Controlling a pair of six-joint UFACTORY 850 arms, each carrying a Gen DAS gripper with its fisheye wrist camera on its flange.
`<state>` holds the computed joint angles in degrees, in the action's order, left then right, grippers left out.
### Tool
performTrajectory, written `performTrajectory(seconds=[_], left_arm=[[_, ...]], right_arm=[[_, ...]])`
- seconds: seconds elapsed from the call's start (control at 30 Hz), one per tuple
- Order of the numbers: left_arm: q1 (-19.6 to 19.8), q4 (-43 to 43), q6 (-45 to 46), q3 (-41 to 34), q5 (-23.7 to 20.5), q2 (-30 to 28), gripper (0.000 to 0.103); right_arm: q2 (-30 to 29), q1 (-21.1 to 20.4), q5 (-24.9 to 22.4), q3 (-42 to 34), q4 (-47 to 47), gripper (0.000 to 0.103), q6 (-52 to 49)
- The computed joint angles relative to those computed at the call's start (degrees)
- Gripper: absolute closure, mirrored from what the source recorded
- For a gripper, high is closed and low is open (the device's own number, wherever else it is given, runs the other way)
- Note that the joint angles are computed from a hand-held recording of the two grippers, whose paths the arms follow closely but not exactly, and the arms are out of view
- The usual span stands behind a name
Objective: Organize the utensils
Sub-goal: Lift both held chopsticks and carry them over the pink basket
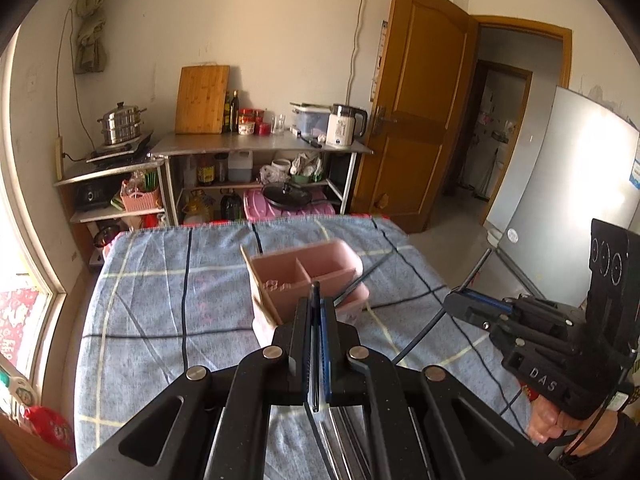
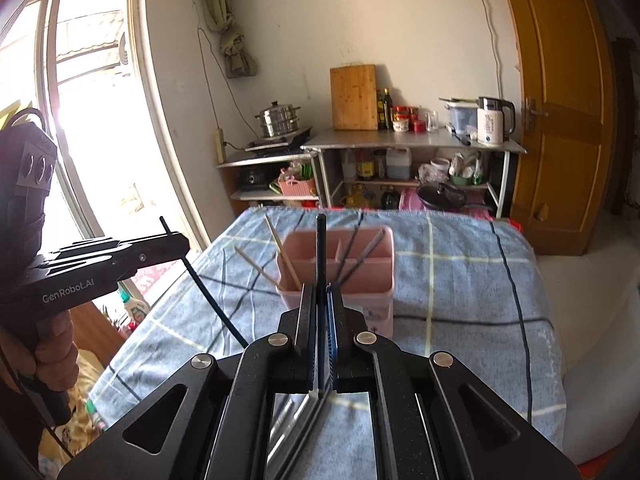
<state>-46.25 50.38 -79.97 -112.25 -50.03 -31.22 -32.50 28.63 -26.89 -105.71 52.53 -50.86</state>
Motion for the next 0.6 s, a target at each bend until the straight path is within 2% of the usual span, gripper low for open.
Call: performTrajectory(seconds=[0.2,0.6], left_arm=[[1.1,1.3,0.9,-4.2,-0.2,-1.2,0.099],[4.7,0.8,5.4,-14.7,-1.5,-6.2,0.099]], right_arm=[[-2.8,0.3,-0.2,-6.2,2.0,0.098,-0.1],[-10.6,1.0,0.2,-20.4,-1.4,0.098,5.7]])
